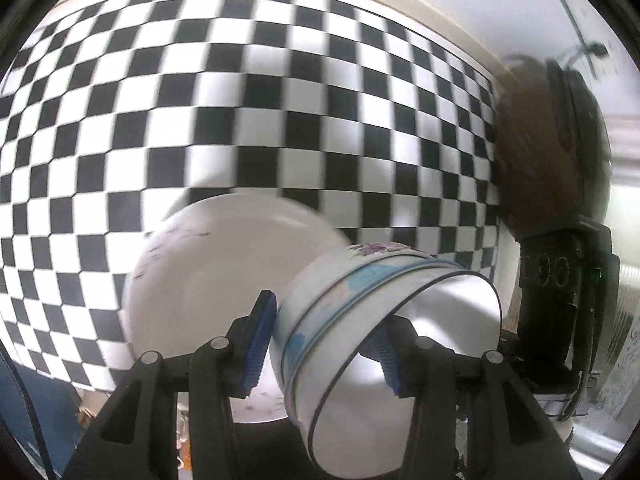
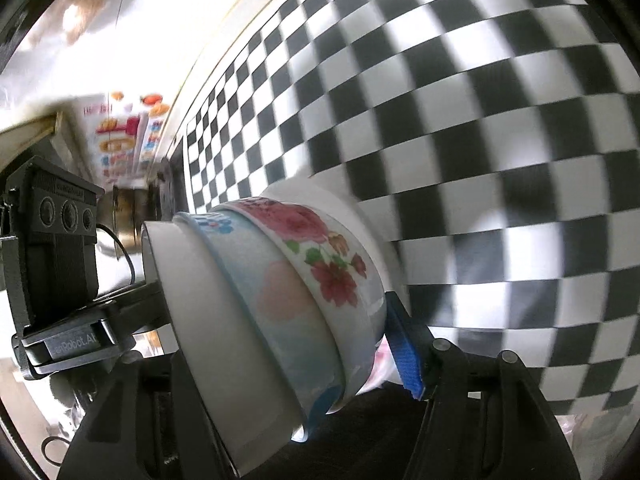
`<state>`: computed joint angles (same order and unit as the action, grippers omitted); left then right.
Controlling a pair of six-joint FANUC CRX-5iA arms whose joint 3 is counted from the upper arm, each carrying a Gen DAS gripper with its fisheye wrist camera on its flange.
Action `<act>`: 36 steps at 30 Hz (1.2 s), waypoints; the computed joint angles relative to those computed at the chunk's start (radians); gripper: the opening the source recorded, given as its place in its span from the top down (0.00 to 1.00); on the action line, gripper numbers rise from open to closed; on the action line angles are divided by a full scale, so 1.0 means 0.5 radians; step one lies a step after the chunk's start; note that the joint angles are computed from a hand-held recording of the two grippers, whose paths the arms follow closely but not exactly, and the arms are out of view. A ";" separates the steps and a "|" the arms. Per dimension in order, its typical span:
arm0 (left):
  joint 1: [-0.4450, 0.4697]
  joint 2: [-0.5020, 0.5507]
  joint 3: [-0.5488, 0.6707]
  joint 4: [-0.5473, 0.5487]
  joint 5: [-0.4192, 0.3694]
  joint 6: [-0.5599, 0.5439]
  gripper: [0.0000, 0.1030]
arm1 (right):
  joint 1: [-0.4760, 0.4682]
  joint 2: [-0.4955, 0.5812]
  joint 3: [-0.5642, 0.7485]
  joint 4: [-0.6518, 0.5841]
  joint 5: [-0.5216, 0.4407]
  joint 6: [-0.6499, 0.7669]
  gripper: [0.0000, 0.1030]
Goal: Organize plates and bowls
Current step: 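Carry the bowl stack with both grippers toward the plate stack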
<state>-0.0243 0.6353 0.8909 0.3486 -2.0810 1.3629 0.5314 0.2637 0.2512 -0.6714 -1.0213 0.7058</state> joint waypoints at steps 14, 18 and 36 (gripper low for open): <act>0.191 -0.107 -0.307 -0.080 0.134 0.032 0.57 | 0.079 0.388 0.388 -0.112 -0.195 0.138 0.38; 0.200 -0.113 -0.338 -0.081 0.144 0.030 0.56 | 0.089 0.420 0.415 -0.097 -0.231 0.120 0.38; 0.172 -0.144 -0.320 -0.162 0.162 -0.053 0.58 | 0.143 0.522 0.620 0.128 -0.486 0.023 0.37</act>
<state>0.0618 0.5634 0.7310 0.2677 -2.0002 1.3365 0.6032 0.5249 0.5613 -0.6074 -1.2646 0.7173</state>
